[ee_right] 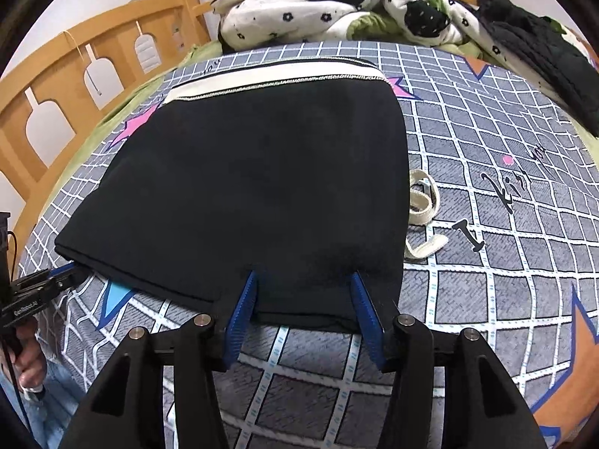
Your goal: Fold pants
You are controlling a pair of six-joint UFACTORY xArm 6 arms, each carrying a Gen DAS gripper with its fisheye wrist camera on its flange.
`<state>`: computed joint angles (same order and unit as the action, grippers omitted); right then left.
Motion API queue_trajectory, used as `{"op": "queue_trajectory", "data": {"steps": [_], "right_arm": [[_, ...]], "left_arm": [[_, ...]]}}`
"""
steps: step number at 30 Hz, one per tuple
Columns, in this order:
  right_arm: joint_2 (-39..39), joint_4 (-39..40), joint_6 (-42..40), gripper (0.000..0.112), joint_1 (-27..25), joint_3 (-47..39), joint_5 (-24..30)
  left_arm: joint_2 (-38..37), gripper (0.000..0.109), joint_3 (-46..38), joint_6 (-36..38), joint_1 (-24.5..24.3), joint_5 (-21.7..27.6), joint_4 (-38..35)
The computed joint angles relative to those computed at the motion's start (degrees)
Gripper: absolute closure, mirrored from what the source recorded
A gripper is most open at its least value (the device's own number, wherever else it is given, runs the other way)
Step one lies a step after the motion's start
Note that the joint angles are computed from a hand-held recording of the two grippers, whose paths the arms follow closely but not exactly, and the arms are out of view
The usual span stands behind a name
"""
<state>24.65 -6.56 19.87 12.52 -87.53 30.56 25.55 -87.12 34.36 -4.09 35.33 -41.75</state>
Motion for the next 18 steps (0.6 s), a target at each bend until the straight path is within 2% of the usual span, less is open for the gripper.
{"op": "queue_trajectory", "data": {"steps": [2,4,6,7,10,12,14,16,18], "right_arm": [[-1.1,0.9,-0.1,0.068,-0.1,-0.1,1.8],[-3.1,-2.6,4.1,0.075,-0.1,0.6,2.2],[-4.2,-5.8,7.1,0.075,0.5,-2.4,5.7],[-5.2,-6.3,7.1,0.075,0.7,-2.7,4.6],[-8.7,-11.3,9.0,0.059,0.3,1.5,-7.3],[-7.8,-14.8,11.8,0.059,0.1,0.3,-8.3],[-5.3,-11.0,9.4,0.059,0.3,-2.3,-6.9],[-3.0,-6.3,5.4,0.06,0.3,-3.4,-7.0],[0.2,-4.0,4.2,0.065,0.5,-6.1,-2.1]], "left_arm": [[-3.6,0.092,3.1,0.8,0.0,-2.8,-0.3],[-5.5,0.092,3.0,-0.2,-0.1,-3.3,1.1],[-6.0,0.092,0.1,-3.7,-0.4,-2.7,4.5],[-5.3,0.092,-2.7,-4.6,-0.5,-1.4,4.3],[-0.8,0.085,-11.6,-4.9,-1.2,1.0,2.8],[2.5,0.083,-15.5,-5.0,-2.5,-0.6,5.0],[6.9,0.083,-19.3,-6.2,-3.6,1.0,7.7],[9.4,0.083,-19.5,-6.1,-4.2,2.7,8.1],[10.9,0.083,-17.6,-8.4,-5.1,1.3,13.8]]}}
